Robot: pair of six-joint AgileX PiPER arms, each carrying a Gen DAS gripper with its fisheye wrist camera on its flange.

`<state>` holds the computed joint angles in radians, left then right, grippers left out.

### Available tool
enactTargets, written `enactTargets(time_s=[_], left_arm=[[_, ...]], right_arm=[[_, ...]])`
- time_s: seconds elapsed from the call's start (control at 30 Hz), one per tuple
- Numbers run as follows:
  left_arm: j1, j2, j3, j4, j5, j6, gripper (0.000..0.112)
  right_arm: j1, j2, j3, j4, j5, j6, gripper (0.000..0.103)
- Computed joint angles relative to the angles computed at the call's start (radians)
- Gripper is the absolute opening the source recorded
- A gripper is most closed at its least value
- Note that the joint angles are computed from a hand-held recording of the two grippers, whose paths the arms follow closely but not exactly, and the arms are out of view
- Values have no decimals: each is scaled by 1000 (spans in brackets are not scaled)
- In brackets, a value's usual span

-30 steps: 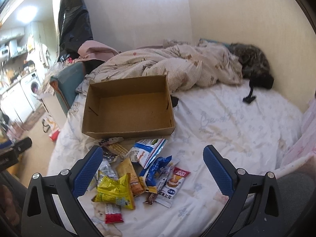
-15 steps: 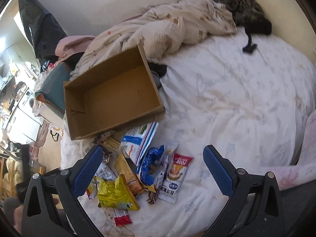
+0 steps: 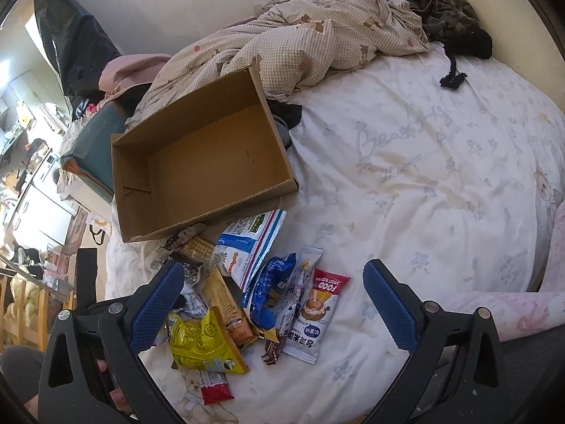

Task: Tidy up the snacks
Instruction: 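Grasp the white-and-red chip bag with the left gripper while the right grasps the yellow bag, then carry the white bag with the left gripper while the right carries the yellow bag into the box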

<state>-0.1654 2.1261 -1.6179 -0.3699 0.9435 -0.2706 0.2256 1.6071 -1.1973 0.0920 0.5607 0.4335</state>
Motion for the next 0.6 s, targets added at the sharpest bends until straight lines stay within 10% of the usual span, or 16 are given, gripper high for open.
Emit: enactTargets(time_s=[0.27, 0.43, 0.6], left_arm=[[6, -147, -9, 156, 135, -9, 29], [2, -264, 36, 228, 142, 55, 28], [11, -332, 130, 275, 76, 57, 28]], right_arm=[[13, 77, -74, 104, 129, -129, 103], [25, 216, -155, 382, 287, -331, 103], [138, 330, -259, 285, 324, -232, 102]])
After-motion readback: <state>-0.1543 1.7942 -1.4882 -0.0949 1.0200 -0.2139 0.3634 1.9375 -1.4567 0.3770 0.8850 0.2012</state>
